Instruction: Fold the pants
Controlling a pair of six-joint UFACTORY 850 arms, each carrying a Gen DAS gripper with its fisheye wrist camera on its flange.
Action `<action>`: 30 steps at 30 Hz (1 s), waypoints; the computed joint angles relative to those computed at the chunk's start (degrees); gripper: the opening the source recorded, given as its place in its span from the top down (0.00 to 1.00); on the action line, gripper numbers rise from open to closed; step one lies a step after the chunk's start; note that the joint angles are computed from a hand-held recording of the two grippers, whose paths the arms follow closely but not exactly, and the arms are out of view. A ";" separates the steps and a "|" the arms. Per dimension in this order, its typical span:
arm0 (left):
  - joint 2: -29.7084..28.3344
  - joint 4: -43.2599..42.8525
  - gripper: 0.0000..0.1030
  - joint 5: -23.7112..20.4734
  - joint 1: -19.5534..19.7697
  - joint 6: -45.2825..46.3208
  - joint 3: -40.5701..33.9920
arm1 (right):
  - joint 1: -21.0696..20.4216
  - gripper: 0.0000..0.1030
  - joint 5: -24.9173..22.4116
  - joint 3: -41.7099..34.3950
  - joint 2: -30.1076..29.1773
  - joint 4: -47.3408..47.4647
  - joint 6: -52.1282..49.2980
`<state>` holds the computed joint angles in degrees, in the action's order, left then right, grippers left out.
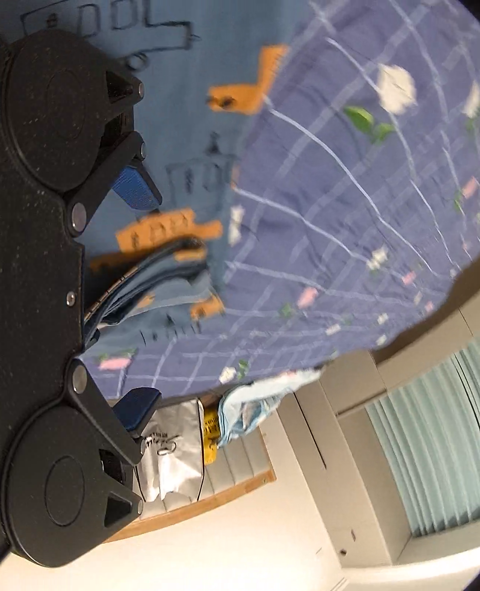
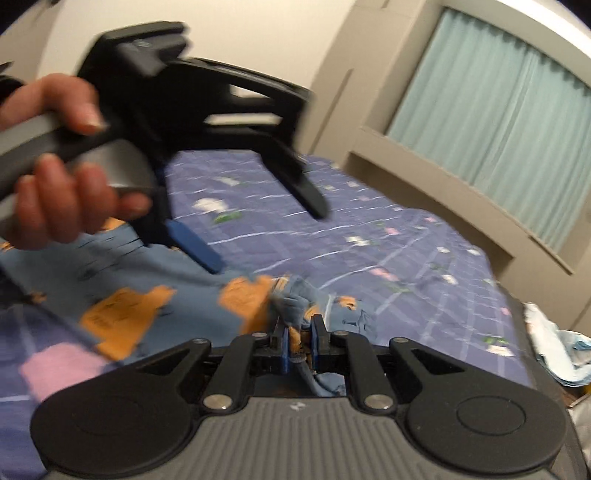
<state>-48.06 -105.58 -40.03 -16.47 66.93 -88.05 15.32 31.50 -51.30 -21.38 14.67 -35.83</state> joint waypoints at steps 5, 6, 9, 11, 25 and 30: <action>0.13 -0.43 0.07 2.53 -0.61 1.37 0.43 | 0.49 0.88 -2.17 -0.08 -0.75 -1.57 3.33; 0.21 0.42 0.08 3.91 -0.97 1.10 0.14 | 0.05 0.88 -2.32 0.47 -0.38 -2.64 5.07; 0.16 3.36 0.21 8.87 -1.80 0.05 -1.04 | -0.57 0.88 -2.72 0.65 -0.18 -4.77 9.73; 0.05 5.50 0.23 13.06 -2.65 0.47 -2.09 | -0.97 0.87 -2.82 0.84 0.04 -5.80 11.37; -0.34 15.18 1.00 20.54 -4.75 -7.19 -5.33 | -0.72 0.86 -2.75 0.94 0.06 -3.56 9.92; 1.56 9.78 1.00 20.02 -4.69 -2.30 -3.01 | 0.53 0.85 -0.70 2.47 1.48 1.06 7.09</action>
